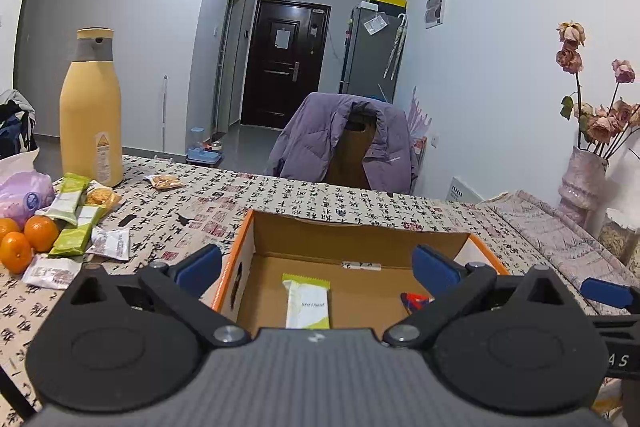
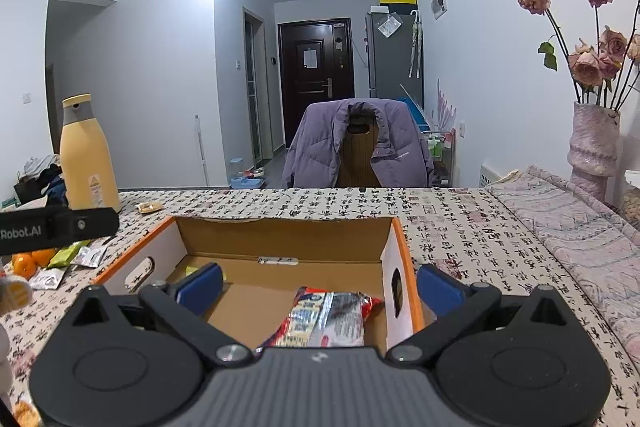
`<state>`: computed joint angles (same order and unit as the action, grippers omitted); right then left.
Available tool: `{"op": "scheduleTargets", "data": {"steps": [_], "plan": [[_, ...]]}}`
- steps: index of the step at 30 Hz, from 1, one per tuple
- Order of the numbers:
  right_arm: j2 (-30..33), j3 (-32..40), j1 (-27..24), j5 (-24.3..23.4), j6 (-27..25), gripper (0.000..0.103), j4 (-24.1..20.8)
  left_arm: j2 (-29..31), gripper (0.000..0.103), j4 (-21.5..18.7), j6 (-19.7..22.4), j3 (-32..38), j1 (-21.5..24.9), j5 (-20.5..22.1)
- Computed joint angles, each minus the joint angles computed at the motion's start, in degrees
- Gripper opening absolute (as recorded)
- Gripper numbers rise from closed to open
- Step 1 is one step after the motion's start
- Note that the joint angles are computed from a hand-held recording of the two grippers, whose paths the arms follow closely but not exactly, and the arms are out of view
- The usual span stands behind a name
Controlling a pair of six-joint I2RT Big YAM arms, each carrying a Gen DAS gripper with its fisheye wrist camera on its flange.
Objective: Organize snacks
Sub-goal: 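Move the left tool to a white sachet while the right tool grasps a gold-edged packet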
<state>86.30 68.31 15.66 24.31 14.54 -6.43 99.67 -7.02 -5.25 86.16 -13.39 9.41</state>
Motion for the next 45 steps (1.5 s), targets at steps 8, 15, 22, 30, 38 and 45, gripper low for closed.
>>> {"op": "scheduleTargets", "data": {"steps": [8,15,22,30,38,45], "plan": [[-4.12,-4.99,1.36,1.85,0.49,0.103,-0.34,-4.06,0.103,1.71,1.37,-5.92,1.16,1.44],[-7.59,-9.05,1.89,3.14,0.3,0.103,-1.97,-6.82,0.103,2.77,2.79,-10.51,2.32,2.76],[-9.99,-12.7,1.95,3.42,1.09,0.103,-3.67,-8.47,0.103,3.16,4.16,-14.13,3.62,4.32],[-11.53,-15.67,1.19,2.16,2.01,0.103,-5.7,-9.3,0.103,4.38,6.1,-18.41,5.4,5.9],[-10.74,-16.75,-0.65,-0.21,3.5,0.103,-8.21,-9.38,0.103,3.65,6.2,-19.93,6.41,6.64],[-7.18,-13.32,-3.66,-4.55,3.06,0.103,-11.48,-9.04,0.103,3.01,6.37,-19.56,6.07,6.48]]}}
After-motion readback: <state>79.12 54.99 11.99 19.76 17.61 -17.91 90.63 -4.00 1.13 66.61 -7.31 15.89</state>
